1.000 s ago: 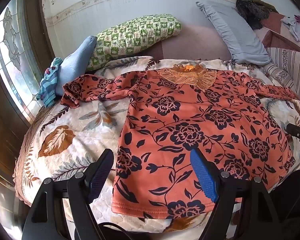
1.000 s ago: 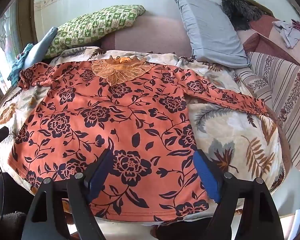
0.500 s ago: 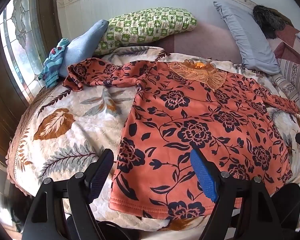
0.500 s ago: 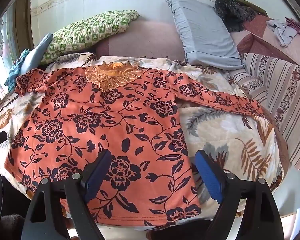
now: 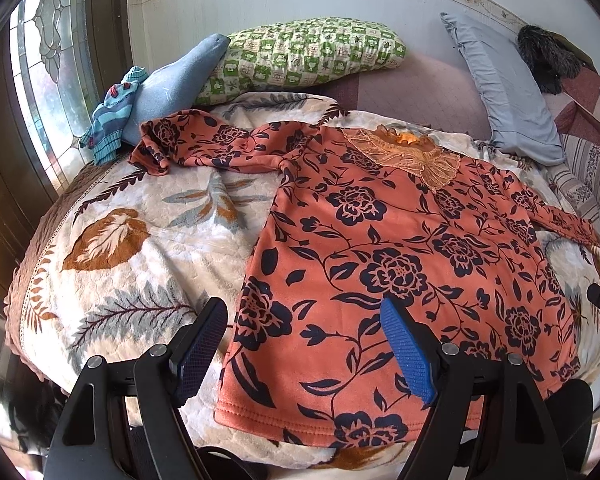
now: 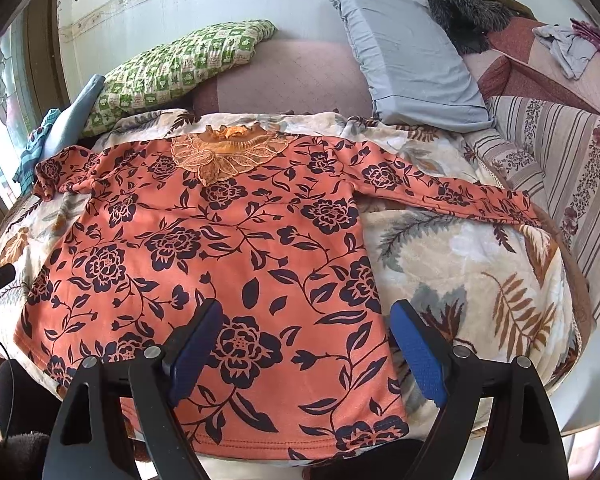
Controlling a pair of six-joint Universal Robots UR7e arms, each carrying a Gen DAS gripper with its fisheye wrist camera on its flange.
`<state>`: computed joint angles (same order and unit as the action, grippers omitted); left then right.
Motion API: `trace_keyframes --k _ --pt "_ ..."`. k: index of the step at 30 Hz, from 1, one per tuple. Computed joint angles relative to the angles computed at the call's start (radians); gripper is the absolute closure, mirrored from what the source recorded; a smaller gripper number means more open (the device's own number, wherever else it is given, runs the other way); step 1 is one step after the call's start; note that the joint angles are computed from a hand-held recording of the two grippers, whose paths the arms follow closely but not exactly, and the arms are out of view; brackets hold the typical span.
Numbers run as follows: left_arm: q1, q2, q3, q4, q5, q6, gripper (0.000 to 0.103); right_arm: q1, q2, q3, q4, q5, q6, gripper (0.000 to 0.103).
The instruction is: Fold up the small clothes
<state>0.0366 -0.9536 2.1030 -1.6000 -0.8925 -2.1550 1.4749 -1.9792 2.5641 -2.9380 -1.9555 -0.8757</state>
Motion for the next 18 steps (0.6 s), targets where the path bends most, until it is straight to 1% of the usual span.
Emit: trace_keyframes --k 12,18 --pt "0.013 0.052 -0.065 0.099 -0.011 -0.011 0.024 -0.01 -0.004 0.001 0.011 0.005 0.013 0.016" --pt "0.017 0.055 -0.07 0.098 -0.017 0.007 0.024 -0.013 -0.009 -0.001 0.019 0.01 0.013 0.016"
